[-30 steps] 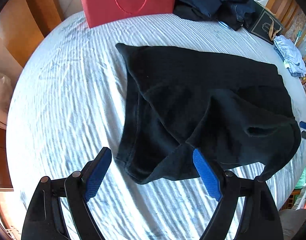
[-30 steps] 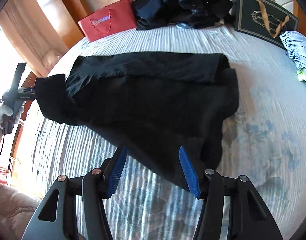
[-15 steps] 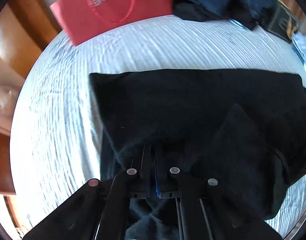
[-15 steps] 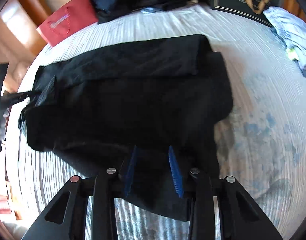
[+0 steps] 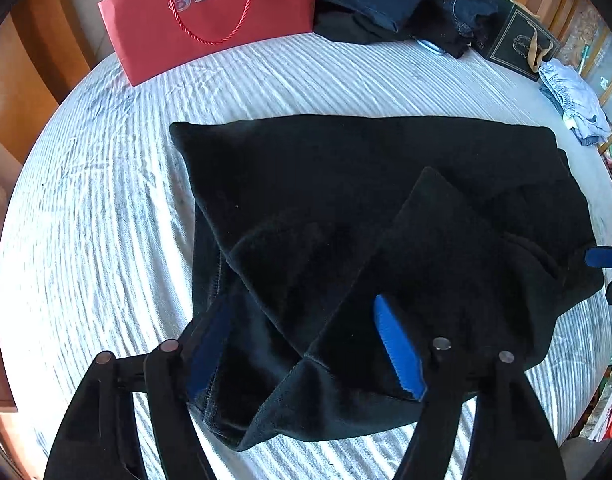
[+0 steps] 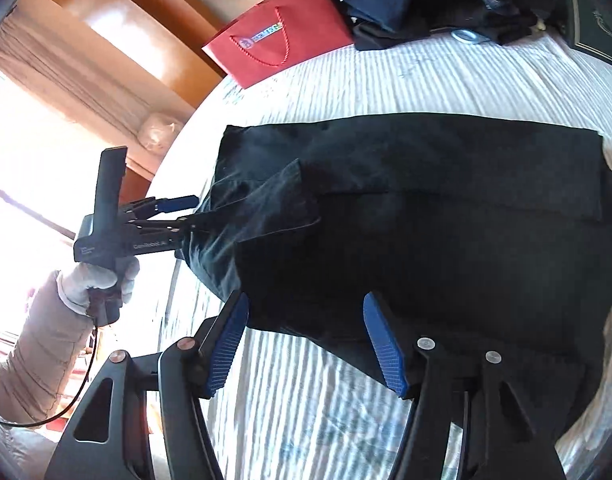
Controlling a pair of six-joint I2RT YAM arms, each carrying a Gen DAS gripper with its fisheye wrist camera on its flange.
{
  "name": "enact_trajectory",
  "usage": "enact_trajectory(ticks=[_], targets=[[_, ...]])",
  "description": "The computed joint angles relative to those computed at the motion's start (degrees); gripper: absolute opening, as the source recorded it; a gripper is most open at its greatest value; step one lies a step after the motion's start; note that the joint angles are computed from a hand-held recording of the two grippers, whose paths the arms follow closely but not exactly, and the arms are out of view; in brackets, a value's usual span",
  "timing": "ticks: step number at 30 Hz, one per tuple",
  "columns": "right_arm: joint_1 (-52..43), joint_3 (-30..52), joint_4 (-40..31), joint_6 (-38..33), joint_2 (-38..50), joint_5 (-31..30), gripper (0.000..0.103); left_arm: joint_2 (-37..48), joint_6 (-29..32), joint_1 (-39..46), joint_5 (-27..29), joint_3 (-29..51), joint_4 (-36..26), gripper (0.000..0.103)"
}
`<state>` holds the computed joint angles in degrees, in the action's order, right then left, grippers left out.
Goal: Fold clothes
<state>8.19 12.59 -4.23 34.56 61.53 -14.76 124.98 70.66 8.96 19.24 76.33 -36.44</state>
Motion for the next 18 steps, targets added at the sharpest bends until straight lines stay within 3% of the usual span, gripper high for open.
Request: enact_trajectory(ticks=[4, 5, 6, 8, 9, 12, 14, 16, 17, 18], targets=[[6.7, 4.9, 7.8, 2.9, 13.8, 2.7, 0.06, 0.3, 1.7, 0.9, -0.1, -0.9, -0.5, 0.027], [7.9, 6.4, 9.3, 3.2, 17.4, 3.3, 0.06, -0.2, 2.2, 1.5, 0.4, -1.4, -0.5, 0.01], [8.9, 8.0, 10.5, 3.5, 20.7, 3.8, 0.06, -0.8, 2.8, 2.0, 0.9, -1.9, -0.4, 0.006], [10.7, 12.5, 11.1, 3.1, 27.4, 6.0, 0.036, -2.0, 3.9, 3.2, 2.2, -2.5, -0.7, 0.006], [11.7, 14.8, 9.6, 2.2, 29.6, 8.3, 0.01, -2.7, 4.2, 4.2, 3.1, -2.6, -0.8, 0.006], [13.3, 17.1, 6.5, -1.0, 26.1, 15.4, 0.005, -4.5, 3.9, 8.1, 6.0, -1.6, -1.7, 0.005], [14.0, 18.4, 5.2, -3.6, 23.3, 19.8, 0.005, -5.2, 3.8, 11.9, 9.2, 0.6, -3.8, 0.005], [11.7, 21.1, 5.4, -7.1, 25.1, 17.7, 0.011, -4.6, 3.8, 13.3, 8.3, 2.3, -5.3, 0.011], [10.2, 22.7, 4.8, -7.9, 27.4, 16.1, 0.019, -4.7, 3.5, 12.7, 5.5, 1.1, -3.2, 0.013], [8.7, 24.3, 3.6, -8.2, 30.3, 14.6, 0.049, -4.4, 3.5, 12.0, 3.0, 0.0, -1.1, 0.017]])
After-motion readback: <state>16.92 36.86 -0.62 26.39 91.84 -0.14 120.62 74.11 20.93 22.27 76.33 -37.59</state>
